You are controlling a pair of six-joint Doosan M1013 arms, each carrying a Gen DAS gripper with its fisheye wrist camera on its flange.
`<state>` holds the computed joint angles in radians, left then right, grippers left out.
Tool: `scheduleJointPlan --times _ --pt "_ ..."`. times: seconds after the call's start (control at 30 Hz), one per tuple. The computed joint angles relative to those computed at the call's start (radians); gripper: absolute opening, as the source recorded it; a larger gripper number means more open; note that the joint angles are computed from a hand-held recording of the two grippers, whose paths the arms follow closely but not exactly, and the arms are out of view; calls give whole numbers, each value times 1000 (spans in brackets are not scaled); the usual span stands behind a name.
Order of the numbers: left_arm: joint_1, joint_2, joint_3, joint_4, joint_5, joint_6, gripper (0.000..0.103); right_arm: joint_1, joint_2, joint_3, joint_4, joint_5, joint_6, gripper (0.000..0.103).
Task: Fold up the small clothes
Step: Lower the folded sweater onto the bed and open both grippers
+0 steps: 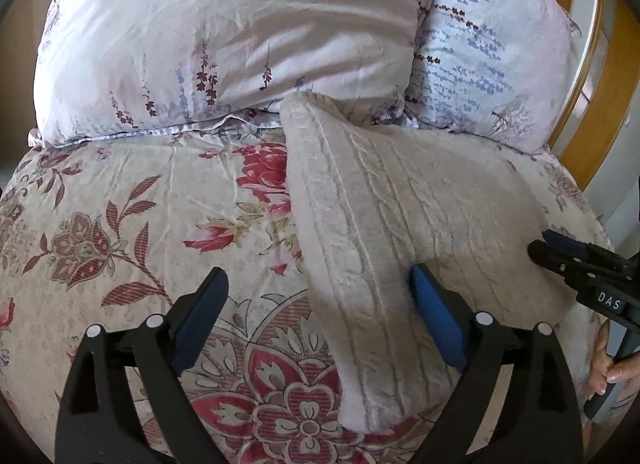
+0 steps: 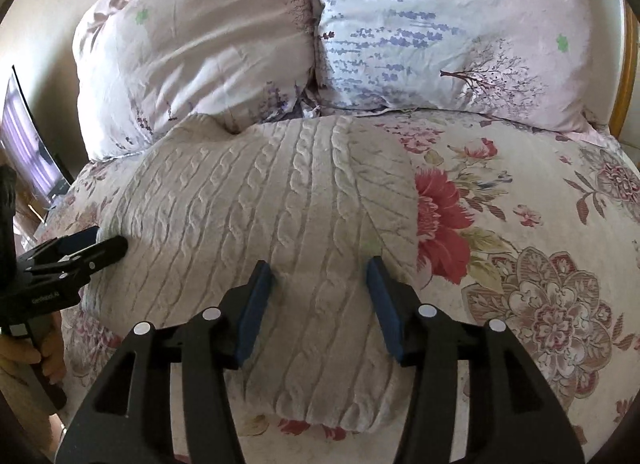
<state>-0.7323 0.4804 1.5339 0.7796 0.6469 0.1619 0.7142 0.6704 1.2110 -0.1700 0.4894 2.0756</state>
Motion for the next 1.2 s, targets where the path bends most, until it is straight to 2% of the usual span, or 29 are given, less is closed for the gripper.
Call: scheduleJointPlan --times 0.03,0.07,0.1,0.17,0.2,0.23,0.3,0.4,0.5,0.6,0.73,0.77,0.9,1.0,1.2 --pt "1 -6 6 6 -11 -9 92 0 -6 6 2 -4 10 55" --pt "-1 -17 21 29 -27 -37 92 1 -14 15 -9 -12 31 62" --pt "-3 -25 32 49 -35 -59 93 2 -30 36 -47 -34 78 76" --pt "-10 -42 53 91 -36 -104 98 16 -47 60 -221 -39 243 89" --pt "-16 -48 62 113 -24 -131 101 21 -56 74 -290 -46 299 89" --pt "-23 -55 72 140 -13 -160 101 30 -65 86 -377 -31 376 91" --pt "-36 -69 93 174 10 -200 101 42 -78 106 -502 -13 487 102" --pt "-53 -79 107 169 54 -210 101 61 -92 138 -668 5 634 102" --pt "-67 -83 112 149 96 -207 101 71 -95 148 -692 23 652 102" --pt "-80 -85 115 155 120 -227 101 79 -103 167 -715 2 691 102" --pt "-96 -93 138 240 117 -327 101 95 -116 200 -887 -16 868 102" --pt "-95 -91 138 235 111 -329 101 96 -115 198 -879 -13 856 102" --pt "-89 -72 111 116 111 -222 101 94 -97 164 -649 5 634 102" --pt "-97 -64 104 103 113 -199 101 89 -89 153 -526 8 544 102" --pt "-112 -30 60 76 193 -104 101 92 -80 144 -461 25 500 102"
